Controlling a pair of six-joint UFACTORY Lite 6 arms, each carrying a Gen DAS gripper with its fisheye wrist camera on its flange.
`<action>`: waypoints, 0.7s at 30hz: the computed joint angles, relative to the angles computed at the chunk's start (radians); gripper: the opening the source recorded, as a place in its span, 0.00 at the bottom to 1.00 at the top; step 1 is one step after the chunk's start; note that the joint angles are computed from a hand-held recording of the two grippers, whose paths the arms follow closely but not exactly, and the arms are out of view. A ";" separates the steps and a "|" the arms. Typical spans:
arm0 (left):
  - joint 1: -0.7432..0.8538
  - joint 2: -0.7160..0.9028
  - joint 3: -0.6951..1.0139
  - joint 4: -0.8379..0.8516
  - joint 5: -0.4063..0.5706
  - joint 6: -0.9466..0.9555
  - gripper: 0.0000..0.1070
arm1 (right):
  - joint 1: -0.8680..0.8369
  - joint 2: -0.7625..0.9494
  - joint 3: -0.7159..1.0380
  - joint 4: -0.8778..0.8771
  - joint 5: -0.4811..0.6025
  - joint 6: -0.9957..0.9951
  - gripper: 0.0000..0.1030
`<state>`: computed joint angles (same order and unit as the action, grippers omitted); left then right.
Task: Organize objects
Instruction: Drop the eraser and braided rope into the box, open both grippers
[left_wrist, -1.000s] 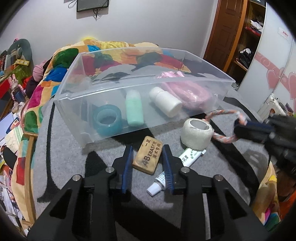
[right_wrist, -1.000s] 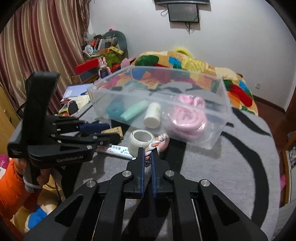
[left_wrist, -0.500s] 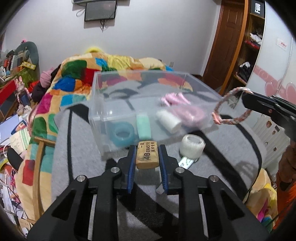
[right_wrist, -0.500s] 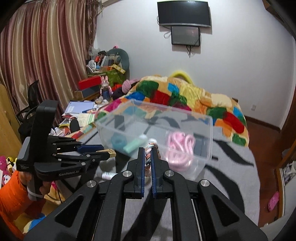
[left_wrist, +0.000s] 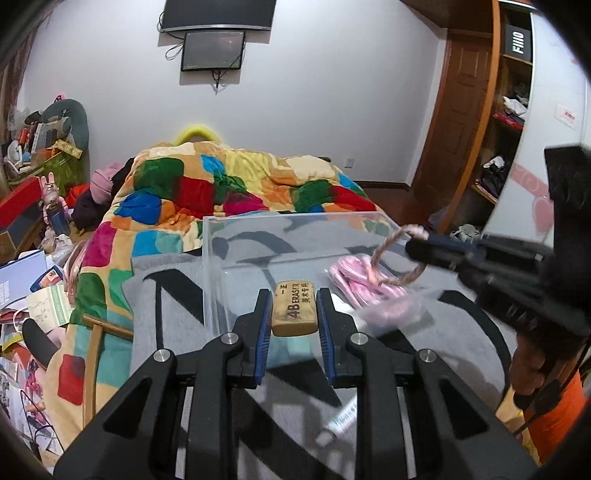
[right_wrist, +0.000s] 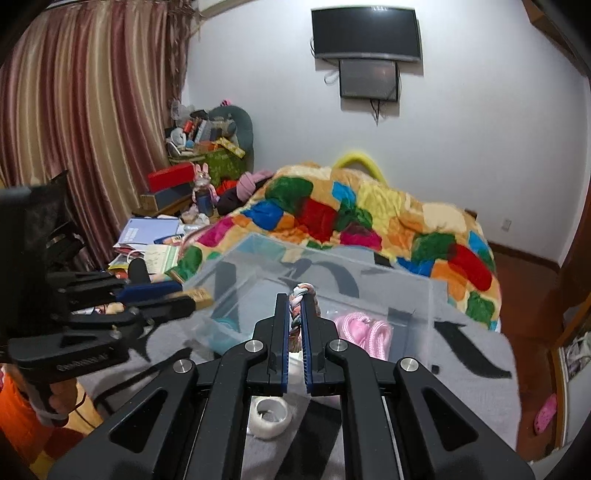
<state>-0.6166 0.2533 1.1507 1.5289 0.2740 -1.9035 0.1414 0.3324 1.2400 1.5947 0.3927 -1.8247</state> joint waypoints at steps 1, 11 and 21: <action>0.010 0.015 0.011 0.001 -0.004 0.002 0.22 | 0.001 0.041 0.032 -0.024 -0.007 0.028 0.05; 0.078 0.185 0.144 -0.193 -0.075 0.196 0.22 | -0.030 0.193 0.122 -0.221 -0.037 0.214 0.09; 0.021 0.094 0.087 -0.131 -0.011 0.148 0.35 | -0.070 0.044 -0.027 -0.133 -0.039 0.081 0.31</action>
